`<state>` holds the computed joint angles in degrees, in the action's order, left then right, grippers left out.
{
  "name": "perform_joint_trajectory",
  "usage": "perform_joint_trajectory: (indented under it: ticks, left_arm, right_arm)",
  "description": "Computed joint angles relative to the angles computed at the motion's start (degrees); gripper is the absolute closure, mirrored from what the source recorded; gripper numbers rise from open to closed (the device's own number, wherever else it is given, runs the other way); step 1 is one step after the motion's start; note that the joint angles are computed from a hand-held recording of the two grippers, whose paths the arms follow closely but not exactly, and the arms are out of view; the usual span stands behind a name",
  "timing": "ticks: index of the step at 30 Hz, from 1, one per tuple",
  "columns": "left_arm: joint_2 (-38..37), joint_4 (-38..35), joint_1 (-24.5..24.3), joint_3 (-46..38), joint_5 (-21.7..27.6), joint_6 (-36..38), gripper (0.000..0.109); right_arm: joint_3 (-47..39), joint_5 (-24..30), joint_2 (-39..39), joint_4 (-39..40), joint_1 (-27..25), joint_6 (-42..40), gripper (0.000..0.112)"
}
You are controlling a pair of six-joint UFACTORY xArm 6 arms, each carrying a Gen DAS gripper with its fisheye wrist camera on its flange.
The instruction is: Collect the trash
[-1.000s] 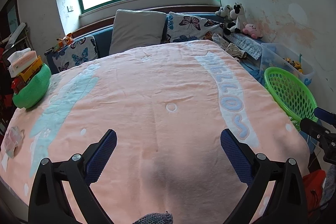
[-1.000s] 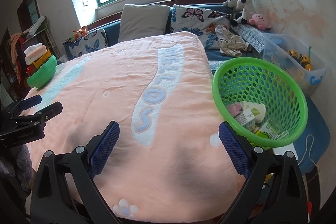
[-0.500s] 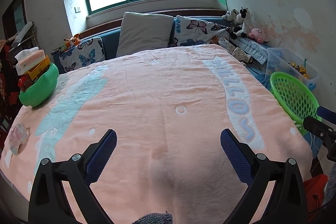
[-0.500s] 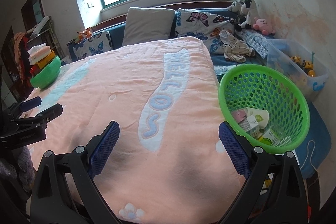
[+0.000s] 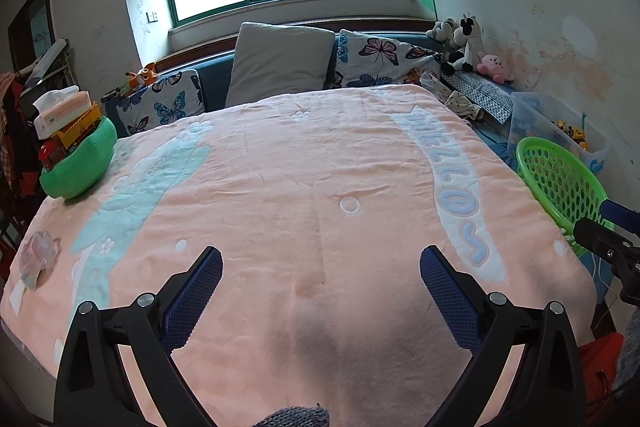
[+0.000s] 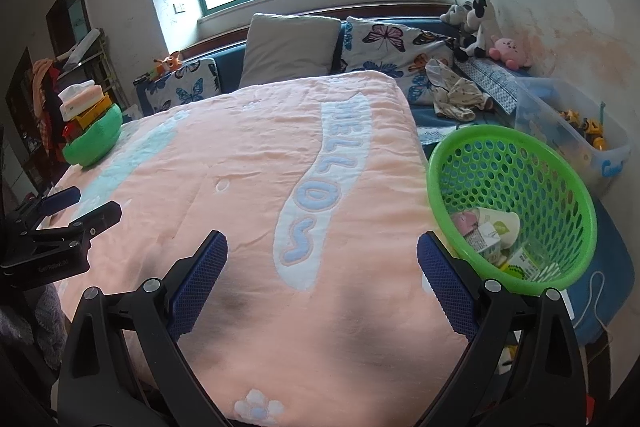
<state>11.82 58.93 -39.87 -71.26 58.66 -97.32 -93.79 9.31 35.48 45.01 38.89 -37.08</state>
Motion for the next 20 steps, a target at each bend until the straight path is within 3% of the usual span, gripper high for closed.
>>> perform_joint_trajectory:
  ticks: [20]
  left_arm:
    - [-0.61, -0.18, -0.16, 0.96, 1.35, -1.33, 0.013]
  right_arm:
    - [-1.27, 1.27, 0.92, 1.19, 0.69, -1.45, 0.017]
